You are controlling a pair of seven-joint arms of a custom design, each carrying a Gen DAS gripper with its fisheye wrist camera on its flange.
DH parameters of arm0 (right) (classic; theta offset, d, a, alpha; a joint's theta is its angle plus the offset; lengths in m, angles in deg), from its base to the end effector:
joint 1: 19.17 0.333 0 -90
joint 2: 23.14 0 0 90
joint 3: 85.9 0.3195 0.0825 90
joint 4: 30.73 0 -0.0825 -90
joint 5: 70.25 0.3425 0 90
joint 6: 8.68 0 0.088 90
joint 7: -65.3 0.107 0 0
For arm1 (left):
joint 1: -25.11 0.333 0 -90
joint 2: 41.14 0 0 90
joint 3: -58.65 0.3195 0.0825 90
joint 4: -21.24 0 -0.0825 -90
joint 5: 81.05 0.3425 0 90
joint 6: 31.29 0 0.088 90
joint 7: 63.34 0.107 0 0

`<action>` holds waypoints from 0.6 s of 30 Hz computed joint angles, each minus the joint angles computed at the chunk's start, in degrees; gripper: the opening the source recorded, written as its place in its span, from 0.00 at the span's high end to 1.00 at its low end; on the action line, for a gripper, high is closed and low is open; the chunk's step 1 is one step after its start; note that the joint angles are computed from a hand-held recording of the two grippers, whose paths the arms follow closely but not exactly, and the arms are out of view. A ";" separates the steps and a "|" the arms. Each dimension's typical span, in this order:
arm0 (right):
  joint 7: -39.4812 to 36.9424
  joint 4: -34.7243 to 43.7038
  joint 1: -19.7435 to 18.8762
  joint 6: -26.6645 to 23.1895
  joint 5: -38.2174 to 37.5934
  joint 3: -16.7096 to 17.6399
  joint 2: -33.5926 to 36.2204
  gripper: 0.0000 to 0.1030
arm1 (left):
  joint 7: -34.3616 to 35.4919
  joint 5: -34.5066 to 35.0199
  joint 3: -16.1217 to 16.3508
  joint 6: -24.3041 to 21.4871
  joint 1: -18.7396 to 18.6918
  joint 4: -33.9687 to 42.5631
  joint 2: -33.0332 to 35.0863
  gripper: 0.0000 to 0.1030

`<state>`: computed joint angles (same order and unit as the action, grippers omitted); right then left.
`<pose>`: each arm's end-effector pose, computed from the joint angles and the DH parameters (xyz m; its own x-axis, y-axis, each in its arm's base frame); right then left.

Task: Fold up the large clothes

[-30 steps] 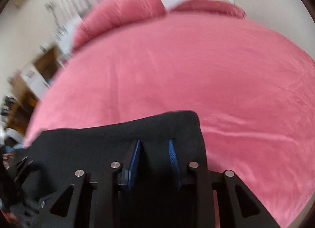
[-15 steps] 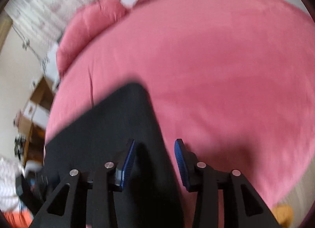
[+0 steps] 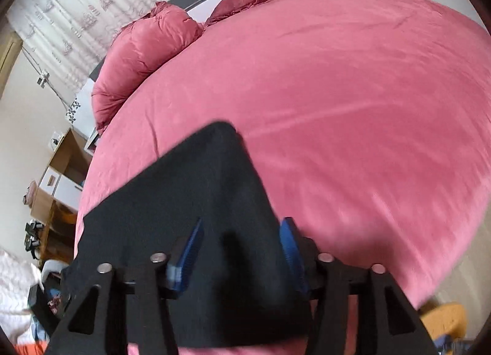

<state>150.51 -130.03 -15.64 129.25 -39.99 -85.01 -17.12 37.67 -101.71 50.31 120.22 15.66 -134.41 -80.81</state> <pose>0.5977 0.0489 0.5893 0.0042 -0.8936 -0.4489 -0.8447 0.2371 -0.4799 0.3226 -0.0999 0.5166 -0.2698 -0.9556 0.1186 -0.7959 0.1520 -0.5861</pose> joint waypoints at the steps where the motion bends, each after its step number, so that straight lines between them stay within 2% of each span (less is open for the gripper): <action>1: 1.11 3.09 0.30 -1.33 -2.68 -0.12 2.61 0.44 | 0.82 -0.39 1.38 -1.31 -0.41 -0.59 -1.90 0.02; 3: 1.97 6.40 -0.54 -5.72 -5.49 -0.41 4.88 0.44 | 1.79 -0.22 3.17 -4.02 0.81 -1.54 -5.71 0.02; 4: 1.10 7.46 -1.50 -8.47 -4.37 -0.11 5.49 0.44 | 1.63 -0.09 3.74 -4.88 2.15 -1.91 -7.32 0.02; 5: -0.52 8.02 -2.47 -9.80 -1.63 0.51 6.48 0.43 | 1.14 -0.37 4.12 -5.28 3.22 -1.62 -7.62 0.02; 6: -1.79 6.84 -3.14 -9.08 0.68 0.91 5.93 0.41 | 1.22 -0.64 5.32 -6.12 4.26 -1.24 -8.05 0.02; 7: -4.06 4.60 -3.93 -7.32 4.86 1.48 4.82 0.41 | 0.71 -1.15 6.54 -6.94 5.81 -1.33 -8.96 0.02; 8: -7.36 3.46 -5.35 -8.66 11.78 2.16 4.35 0.41 | -0.17 -1.50 6.44 -7.47 6.93 -0.87 -9.03 0.02; 9: -8.43 2.92 -6.01 -10.60 15.76 2.13 4.38 0.46 | -0.83 -1.59 7.71 -8.44 8.87 -0.07 -8.91 0.02; 10: -7.43 1.91 -5.62 -10.59 16.34 1.80 3.61 0.53 | -1.10 -2.02 8.59 -8.66 10.04 0.93 -8.00 0.02; 11: -5.02 1.12 -4.52 -9.63 13.30 1.20 2.47 0.77 | -1.91 -2.71 9.13 -8.49 11.36 1.07 -7.80 0.02; 12: -2.19 1.24 -3.75 -9.51 10.68 0.64 2.10 0.85 | -2.49 -3.10 10.08 -8.39 13.02 1.30 -7.73 0.02; 13: 0.71 1.49 -3.50 -9.83 10.83 0.30 2.00 0.86 | -3.08 -3.61 10.30 -8.03 14.02 1.74 -7.38 0.02; 16: 0.82 1.10 -3.55 -9.62 17.73 0.13 -0.72 0.87 | -3.46 -4.34 11.84 -6.22 17.26 1.84 -7.81 0.02; 18: 1.27 3.79 -2.52 -11.70 16.22 -0.04 -1.75 0.87 | -2.79 -3.90 12.87 -5.41 19.36 1.75 -8.30 0.02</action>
